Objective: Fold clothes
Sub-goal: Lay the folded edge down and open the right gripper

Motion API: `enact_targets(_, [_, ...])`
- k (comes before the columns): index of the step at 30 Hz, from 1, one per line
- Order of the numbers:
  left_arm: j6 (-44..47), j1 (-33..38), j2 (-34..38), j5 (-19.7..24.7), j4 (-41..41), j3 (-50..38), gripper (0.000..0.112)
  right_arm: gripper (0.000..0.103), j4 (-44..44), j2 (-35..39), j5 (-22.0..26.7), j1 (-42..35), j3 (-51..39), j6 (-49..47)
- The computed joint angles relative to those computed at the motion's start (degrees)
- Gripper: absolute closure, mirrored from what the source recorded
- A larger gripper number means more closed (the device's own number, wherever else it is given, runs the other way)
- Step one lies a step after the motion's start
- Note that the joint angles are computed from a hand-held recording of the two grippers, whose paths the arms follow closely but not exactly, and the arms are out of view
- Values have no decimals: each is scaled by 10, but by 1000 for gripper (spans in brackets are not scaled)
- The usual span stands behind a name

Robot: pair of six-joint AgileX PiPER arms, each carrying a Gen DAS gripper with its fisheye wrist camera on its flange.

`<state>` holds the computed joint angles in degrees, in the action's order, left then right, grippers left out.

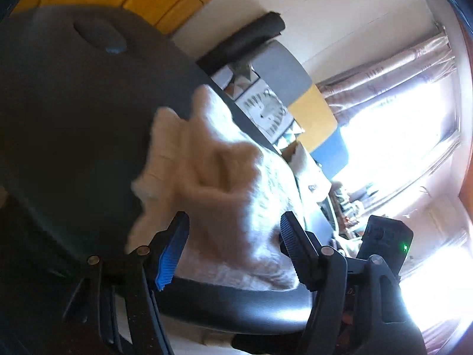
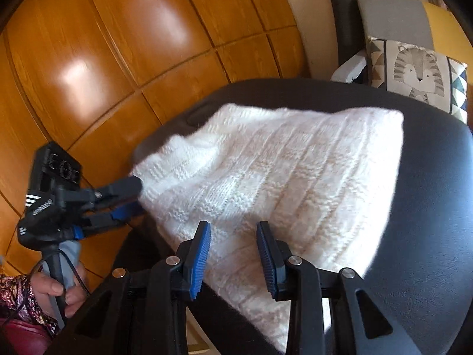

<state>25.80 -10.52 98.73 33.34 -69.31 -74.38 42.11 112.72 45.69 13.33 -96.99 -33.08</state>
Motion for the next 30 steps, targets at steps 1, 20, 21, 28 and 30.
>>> enact_targets(1, [-12,-6,3,-11,11,-3,45,70,5,-8,-5,-4,12,-8])
enact_targets(20, [-16,-4,17,-66,93,-7,98,70,-11,-32,-86,25,49,9])
enact_targets(21, [-19,6,24,-62,89,4,98,70,-12,-30,-80,26,47,9])
enact_targets(28, [61,23,50,-57,30,29,91,70,-78,-8,-65,49,35,32])
enact_targets(30, [118,27,36,-51,-25,37,90,70,-74,-7,-70,50,39,26])
